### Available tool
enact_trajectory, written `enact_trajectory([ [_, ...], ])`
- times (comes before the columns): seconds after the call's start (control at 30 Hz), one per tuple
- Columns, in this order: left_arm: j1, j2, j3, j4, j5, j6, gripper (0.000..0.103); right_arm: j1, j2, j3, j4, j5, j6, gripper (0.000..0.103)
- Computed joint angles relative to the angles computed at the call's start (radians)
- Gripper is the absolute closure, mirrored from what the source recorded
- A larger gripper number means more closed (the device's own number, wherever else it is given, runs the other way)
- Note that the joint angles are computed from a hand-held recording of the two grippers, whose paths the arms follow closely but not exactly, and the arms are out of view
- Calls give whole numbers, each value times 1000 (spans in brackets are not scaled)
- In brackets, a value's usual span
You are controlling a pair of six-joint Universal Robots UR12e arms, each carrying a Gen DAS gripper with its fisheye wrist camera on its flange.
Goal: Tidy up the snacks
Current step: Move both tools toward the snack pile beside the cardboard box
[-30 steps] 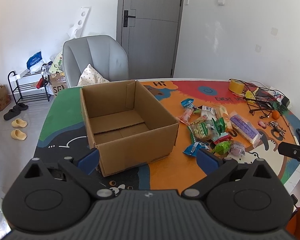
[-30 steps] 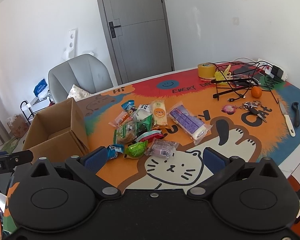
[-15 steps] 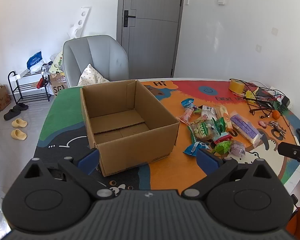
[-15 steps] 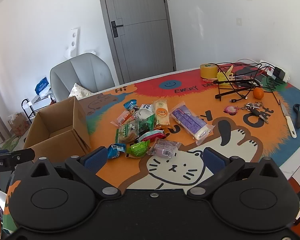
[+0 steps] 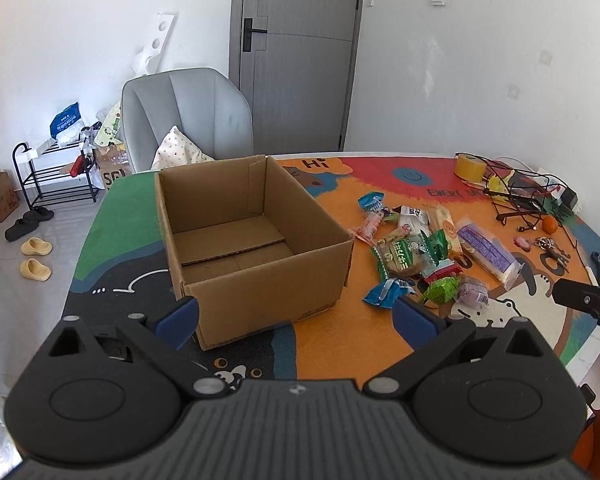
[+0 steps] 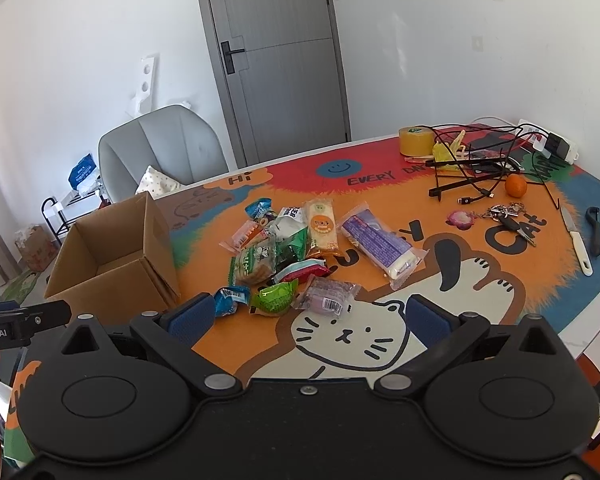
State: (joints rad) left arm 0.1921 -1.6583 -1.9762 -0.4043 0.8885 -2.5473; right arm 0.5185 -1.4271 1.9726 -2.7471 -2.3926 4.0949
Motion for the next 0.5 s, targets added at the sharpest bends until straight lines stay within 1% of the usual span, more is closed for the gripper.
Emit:
enact_trajectory([
  [0.13, -2, 0, 2, -11, -2, 8, 1, 0, 0, 1, 2, -1, 2, 0],
  [0.23, -4, 0, 0, -7, -3, 7, 1, 0, 0, 1, 1, -2, -1, 0],
  [0.5, -13, 2, -11, 2, -12, 8, 1, -9, -7, 17, -7, 3, 24, 0],
])
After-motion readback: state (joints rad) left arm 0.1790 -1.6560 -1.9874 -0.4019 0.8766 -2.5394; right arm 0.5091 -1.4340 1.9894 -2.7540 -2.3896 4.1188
